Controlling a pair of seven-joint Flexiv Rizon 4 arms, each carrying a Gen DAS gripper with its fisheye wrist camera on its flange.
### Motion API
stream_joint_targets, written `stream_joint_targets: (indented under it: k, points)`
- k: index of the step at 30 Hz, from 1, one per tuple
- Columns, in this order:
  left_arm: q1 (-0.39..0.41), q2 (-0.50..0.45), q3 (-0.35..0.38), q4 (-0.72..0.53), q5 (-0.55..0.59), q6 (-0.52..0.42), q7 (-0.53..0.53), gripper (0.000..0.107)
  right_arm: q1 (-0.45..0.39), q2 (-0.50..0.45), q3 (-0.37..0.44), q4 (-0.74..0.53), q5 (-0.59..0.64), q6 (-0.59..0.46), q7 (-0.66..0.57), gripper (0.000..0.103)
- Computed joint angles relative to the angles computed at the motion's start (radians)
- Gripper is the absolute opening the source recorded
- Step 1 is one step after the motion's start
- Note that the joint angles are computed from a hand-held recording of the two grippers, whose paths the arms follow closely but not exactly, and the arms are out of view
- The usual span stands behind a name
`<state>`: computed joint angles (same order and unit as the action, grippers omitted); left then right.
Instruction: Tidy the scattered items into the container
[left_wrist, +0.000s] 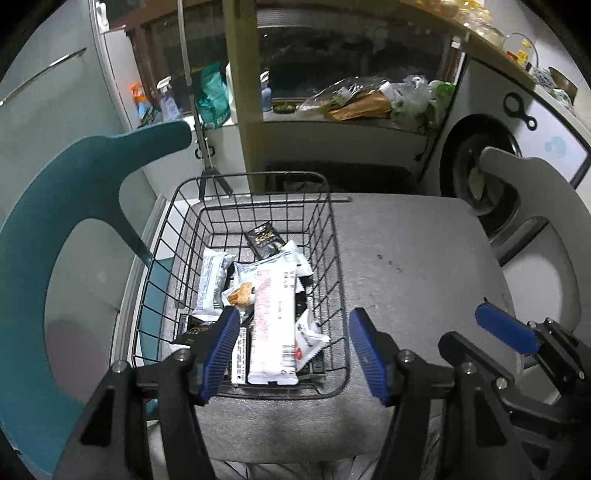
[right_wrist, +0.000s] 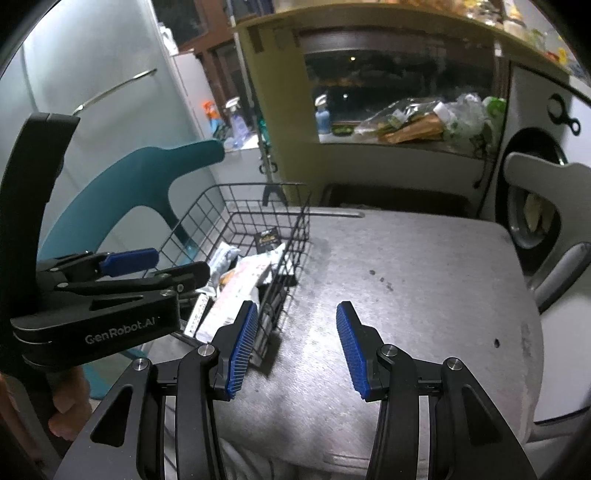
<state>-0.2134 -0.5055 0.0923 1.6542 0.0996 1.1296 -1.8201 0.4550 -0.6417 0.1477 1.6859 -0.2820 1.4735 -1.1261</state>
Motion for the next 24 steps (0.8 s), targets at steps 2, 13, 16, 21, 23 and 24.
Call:
stream_joint_targets:
  k: [2, 13, 16, 21, 23, 24]
  points:
    - [-0.016, 0.015, 0.006, 0.018, 0.017, 0.018, -0.012, 0.07, 0.022, 0.032, -0.042, 0.053, -0.007, 0.03, 0.021, 0.045]
    - [-0.068, 0.123, -0.012, 0.19, 0.063, 0.122, -0.028, 0.075, 0.37, 0.215, -0.525, 0.446, -0.076, 0.23, 0.209, 0.066]
    - [-0.077, 0.165, -0.018, 0.27, 0.079, 0.189, -0.035, 0.077, 0.49, 0.243, -0.65, 0.544, -0.009, 0.286, 0.201, 0.067]
    - [-0.121, 0.213, 0.015, 0.376, 0.136, 0.306, -0.097, 0.08, 0.659, 0.244, -0.798, 0.673, 0.134, 0.39, 0.162, 0.067]
    - [-0.13, 0.227, 0.022, 0.407, 0.151, 0.337, -0.111, 0.08, 0.679, 0.232, -0.796, 0.706, 0.188, 0.444, 0.144, 0.067]
    - [-0.122, 0.234, 0.012, 0.428, 0.144, 0.358, -0.104, 0.081, 0.708, 0.22, -0.813, 0.715, 0.221, 0.459, 0.132, 0.067]
